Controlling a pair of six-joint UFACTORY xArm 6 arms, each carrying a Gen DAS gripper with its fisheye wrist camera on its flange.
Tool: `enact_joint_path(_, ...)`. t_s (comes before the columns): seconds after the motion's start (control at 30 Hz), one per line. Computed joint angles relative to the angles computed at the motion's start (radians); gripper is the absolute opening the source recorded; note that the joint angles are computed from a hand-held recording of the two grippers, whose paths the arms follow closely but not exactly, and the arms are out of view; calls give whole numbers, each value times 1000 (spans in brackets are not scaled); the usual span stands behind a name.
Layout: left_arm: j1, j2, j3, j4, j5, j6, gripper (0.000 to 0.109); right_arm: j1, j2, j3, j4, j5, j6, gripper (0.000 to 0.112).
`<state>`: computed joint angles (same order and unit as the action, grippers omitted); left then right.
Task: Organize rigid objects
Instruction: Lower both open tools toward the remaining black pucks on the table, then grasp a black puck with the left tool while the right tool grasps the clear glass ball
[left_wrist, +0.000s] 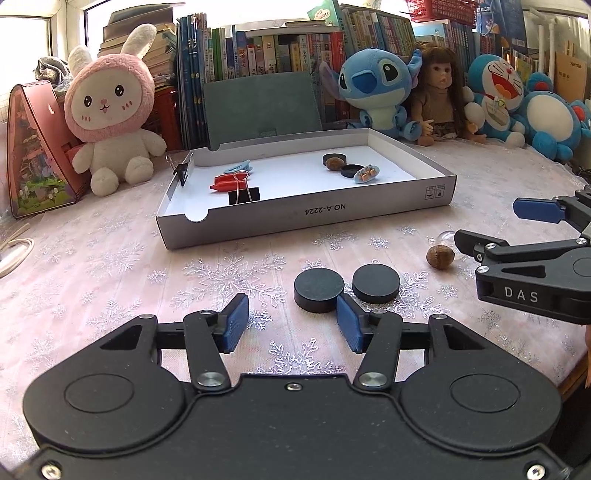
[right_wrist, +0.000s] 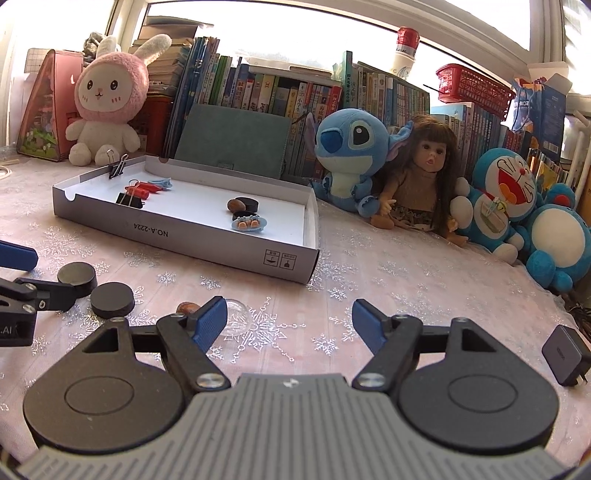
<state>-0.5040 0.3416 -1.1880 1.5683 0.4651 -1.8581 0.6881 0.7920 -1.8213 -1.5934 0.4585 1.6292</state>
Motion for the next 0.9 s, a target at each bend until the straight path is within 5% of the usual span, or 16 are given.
enact_joint_path(0.9, 10, 69, -78, 0, 17, -52, 57, -35, 70, -75, 200, -138, -114, 75)
